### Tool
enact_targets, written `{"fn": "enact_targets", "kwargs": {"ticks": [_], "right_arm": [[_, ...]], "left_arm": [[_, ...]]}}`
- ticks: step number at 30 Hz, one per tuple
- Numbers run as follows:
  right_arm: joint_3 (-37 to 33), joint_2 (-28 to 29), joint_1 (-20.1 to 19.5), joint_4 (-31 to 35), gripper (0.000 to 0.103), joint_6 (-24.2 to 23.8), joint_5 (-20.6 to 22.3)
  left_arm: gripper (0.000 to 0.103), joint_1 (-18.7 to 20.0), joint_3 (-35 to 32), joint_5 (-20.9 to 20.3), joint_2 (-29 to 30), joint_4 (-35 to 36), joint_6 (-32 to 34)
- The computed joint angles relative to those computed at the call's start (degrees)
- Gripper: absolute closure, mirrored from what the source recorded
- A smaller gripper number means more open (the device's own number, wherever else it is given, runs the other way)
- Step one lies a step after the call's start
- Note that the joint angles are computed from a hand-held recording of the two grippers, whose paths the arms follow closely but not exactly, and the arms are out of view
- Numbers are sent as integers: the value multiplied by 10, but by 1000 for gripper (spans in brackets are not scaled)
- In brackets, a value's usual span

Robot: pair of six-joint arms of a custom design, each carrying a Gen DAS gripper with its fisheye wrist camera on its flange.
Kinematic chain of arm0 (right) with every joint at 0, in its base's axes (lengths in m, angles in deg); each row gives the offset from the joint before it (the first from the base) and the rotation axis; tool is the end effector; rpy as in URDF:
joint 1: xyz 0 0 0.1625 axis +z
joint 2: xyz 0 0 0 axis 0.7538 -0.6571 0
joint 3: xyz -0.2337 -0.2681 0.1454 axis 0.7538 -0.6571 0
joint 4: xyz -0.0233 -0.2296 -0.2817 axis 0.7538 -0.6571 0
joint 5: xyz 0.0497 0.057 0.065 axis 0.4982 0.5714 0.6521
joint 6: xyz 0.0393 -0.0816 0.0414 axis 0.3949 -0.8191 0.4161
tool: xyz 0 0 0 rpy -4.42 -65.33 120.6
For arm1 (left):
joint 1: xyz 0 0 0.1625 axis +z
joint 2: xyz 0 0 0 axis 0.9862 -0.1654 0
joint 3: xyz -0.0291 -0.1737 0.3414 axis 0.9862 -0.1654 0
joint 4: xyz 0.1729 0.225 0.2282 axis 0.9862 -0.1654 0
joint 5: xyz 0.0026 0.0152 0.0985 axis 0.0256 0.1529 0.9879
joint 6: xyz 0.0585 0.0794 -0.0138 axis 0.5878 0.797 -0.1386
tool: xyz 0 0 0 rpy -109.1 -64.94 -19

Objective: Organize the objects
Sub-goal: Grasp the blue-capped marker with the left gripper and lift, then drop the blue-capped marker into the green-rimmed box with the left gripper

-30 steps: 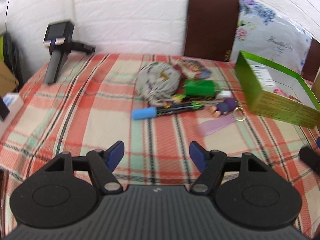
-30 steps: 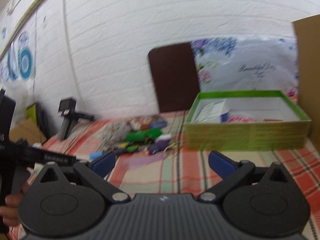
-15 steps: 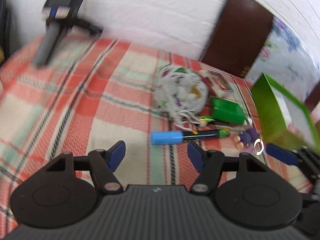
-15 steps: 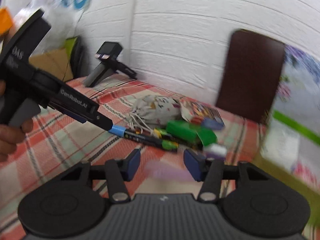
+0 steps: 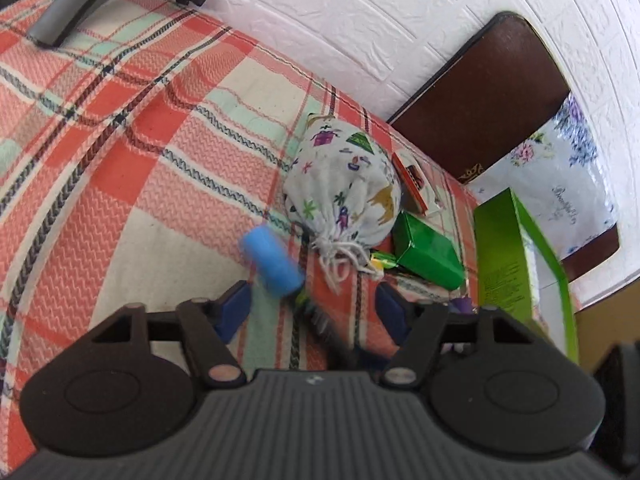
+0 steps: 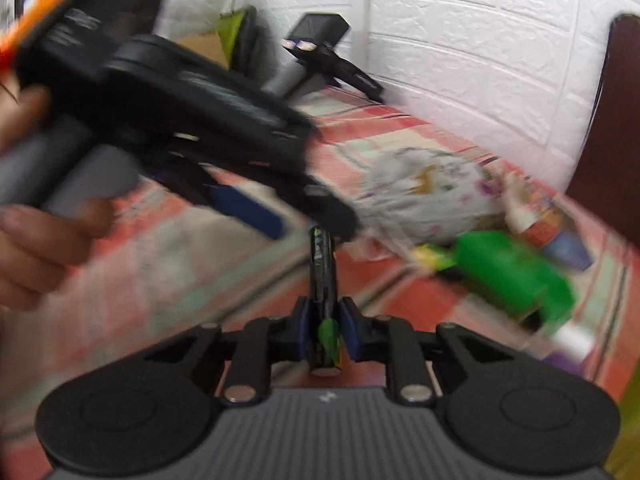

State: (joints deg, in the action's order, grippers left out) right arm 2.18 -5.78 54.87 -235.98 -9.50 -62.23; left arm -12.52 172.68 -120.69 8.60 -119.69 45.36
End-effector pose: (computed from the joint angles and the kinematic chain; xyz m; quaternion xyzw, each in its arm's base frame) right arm 0.2802 -0.6224 0.0122 0.5379 -0.8256 0.1382 0.1001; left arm -0.0519 -0.6270 0.2338 -0.0482 0.9123 -0.3782 0.1495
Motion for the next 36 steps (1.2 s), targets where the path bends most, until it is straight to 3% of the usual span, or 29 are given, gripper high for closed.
{"fn": "enact_targets", "kwargs": {"ticks": [2,3,5,8,12,17,23,28,30,32,36], "right_arm": [[44,-18,-4,-40,85,53,28],[64,-27,-8,-59,85,72,46],[93,-46,-13,-76,85,107,69],[144,-75,-14,-140,85,83,77],[177,-101,-20,-226,85,74,79],[195,-126,-47,-344,85,74,63],[180,-140,-96,-438,85,113,38],[130,-114,-119,-482,85,112,-19],[107,-97,-124,-491,78,126,-43],[115,-98,-133,-505,71,142,-36],[141,-105,-137,-529,71,143,-24]], "left_arm": [[61,-13,14,33,-6,7,-1],[72,-13,19,23,-14,22,-8],[75,-14,39,-8,-33,17,-27],[75,-38,49,-8,-42,15,-20],[77,-79,2,0,-3,19,26],[78,-109,-130,-33,100,63,95],[79,-118,-348,-99,257,179,141],[76,-125,-520,-86,376,264,175],[75,-125,-568,-68,408,290,173],[76,-125,-556,-56,405,282,175],[76,-127,-457,-46,351,217,189]]}}
